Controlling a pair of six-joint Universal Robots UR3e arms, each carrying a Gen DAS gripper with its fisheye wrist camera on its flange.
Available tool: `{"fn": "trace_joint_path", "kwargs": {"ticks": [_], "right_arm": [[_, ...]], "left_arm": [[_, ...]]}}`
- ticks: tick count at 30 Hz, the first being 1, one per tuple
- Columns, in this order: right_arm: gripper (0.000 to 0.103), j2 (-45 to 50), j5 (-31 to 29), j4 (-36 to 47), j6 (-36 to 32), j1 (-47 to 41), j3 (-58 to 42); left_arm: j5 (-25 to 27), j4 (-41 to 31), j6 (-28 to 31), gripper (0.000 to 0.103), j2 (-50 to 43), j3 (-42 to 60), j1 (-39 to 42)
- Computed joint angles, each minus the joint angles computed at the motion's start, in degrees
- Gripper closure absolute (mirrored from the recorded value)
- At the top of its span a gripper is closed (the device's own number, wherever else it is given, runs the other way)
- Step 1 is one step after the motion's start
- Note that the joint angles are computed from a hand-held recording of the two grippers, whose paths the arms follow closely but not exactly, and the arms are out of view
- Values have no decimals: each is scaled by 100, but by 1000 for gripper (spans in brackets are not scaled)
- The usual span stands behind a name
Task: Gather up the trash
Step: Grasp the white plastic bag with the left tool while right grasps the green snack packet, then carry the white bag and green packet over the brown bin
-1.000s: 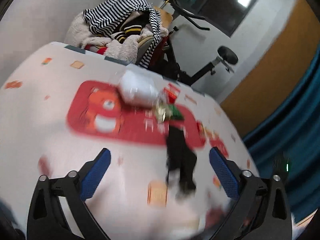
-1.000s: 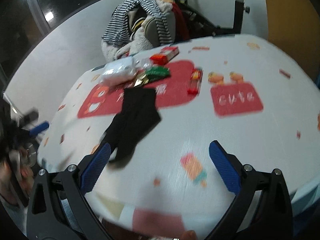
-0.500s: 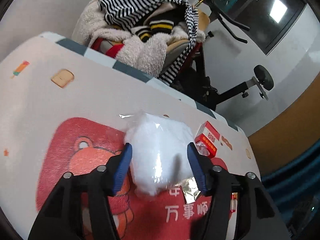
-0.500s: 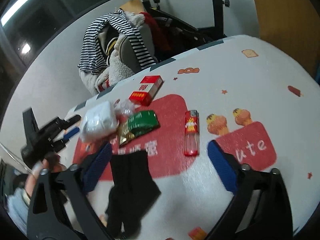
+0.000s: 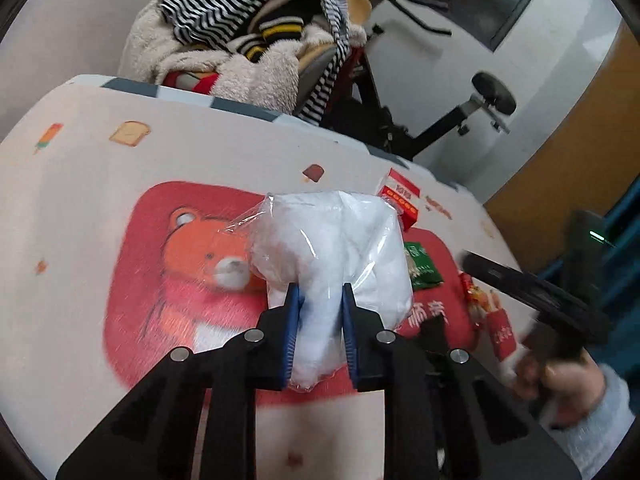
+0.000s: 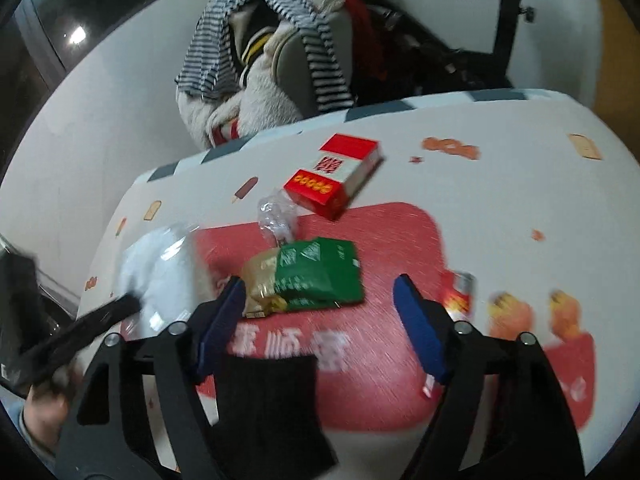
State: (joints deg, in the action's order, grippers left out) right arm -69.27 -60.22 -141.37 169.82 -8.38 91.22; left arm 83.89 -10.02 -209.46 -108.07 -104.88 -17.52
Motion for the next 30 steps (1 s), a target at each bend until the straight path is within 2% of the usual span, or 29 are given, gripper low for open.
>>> {"fn": "trace_joint_path", "kwargs": {"ticks": [5, 7, 8, 10, 11, 12, 18, 21, 22, 24, 27, 29, 30], "right_arm": [[28, 1049, -686, 716, 193, 598, -1345], [27, 1097, -819, 642, 81, 729, -1417], [32, 1128, -923, 729, -21, 798, -1498], [57, 1027, -788, 777, -261, 798, -1395], [66, 864, -646, 786, -271, 737, -1226], [67, 802, -589, 771, -291, 704, -1154], [76, -620, 106, -74, -494, 206, 528], [77, -1570, 569, -357, -545, -212, 1467], [77, -2057, 862, -359, -779, -473, 1887], [77, -2689, 1011, -276, -1027, -759, 2332], [78, -3831, 1433, 489, -1518, -1436, 2913], [78, -4792, 1995, 2084, -2406, -2261, 3059], [78, -5009, 2147, 2630, -2677, -2489, 3009]], "left_arm": [[464, 429, -288, 83, 890, -996, -244], [550, 551, -421, 83, 1225, -1347, -316], [625, 576, -465, 83, 1388, -1488, -373], [824, 607, -538, 83, 1651, -1694, -541], [895, 602, -567, 83, 1744, -1759, -593], [961, 590, -601, 83, 1852, -1831, -641], [1359, 357, -970, 83, 2581, -2220, -976], [1826, 119, -1106, 83, 2868, -2221, -1382], [2071, 60, -1176, 83, 2934, -2201, -1626], [2348, -27, -1286, 83, 2965, -2161, -1922], [2672, -123, -1608, 83, 3028, -2166, -2380], [2921, -220, -1889, 83, 3033, -2124, -2748], [3055, -300, -1975, 83, 3018, -2074, -2900]]}}
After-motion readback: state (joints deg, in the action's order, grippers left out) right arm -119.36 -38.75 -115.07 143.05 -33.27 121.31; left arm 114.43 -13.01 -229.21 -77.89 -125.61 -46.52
